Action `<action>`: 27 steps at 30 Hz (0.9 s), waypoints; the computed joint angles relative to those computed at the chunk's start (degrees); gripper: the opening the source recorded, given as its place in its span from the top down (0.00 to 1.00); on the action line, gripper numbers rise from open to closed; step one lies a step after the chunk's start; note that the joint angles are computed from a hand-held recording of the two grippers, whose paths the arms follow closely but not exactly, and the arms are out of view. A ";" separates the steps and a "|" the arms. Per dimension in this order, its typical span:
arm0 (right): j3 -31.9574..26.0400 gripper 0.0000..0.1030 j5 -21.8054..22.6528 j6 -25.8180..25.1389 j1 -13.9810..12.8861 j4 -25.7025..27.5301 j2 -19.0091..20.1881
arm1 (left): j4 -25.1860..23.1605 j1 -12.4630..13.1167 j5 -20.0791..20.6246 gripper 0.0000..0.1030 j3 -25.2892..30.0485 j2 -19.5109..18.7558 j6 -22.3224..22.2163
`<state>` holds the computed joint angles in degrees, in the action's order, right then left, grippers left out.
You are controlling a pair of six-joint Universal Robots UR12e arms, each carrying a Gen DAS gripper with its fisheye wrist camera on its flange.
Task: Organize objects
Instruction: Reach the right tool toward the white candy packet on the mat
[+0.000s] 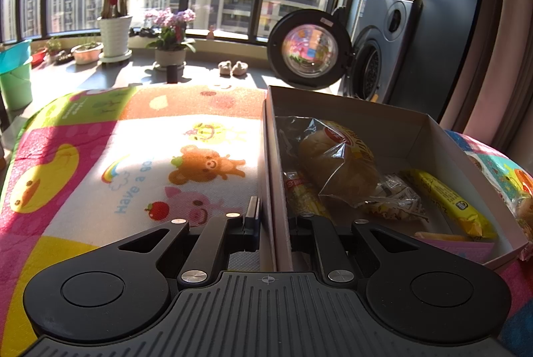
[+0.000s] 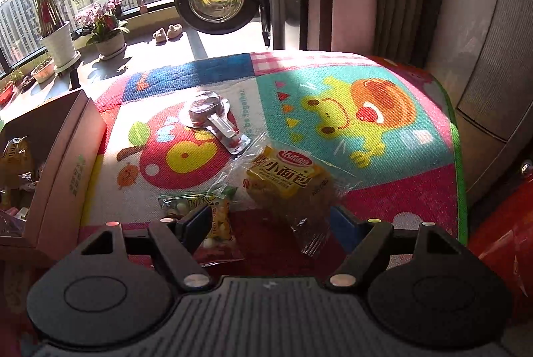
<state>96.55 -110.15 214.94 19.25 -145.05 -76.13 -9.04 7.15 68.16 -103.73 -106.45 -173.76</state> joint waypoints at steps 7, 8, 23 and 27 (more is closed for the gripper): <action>-3.30 0.12 1.80 -4.47 0.83 1.28 3.36 | -0.01 0.01 -0.04 0.87 0.00 0.00 -0.02; -3.78 0.10 1.42 -4.69 0.95 1.20 3.87 | -0.01 -0.01 -0.05 0.87 -0.01 0.01 -0.06; -6.76 0.18 7.03 -9.11 2.23 6.05 5.42 | -0.16 0.22 -0.42 0.87 0.10 -0.11 -0.10; -4.80 0.18 8.03 -6.08 1.60 3.04 3.88 | -0.12 0.20 -0.28 0.87 0.08 -0.09 0.03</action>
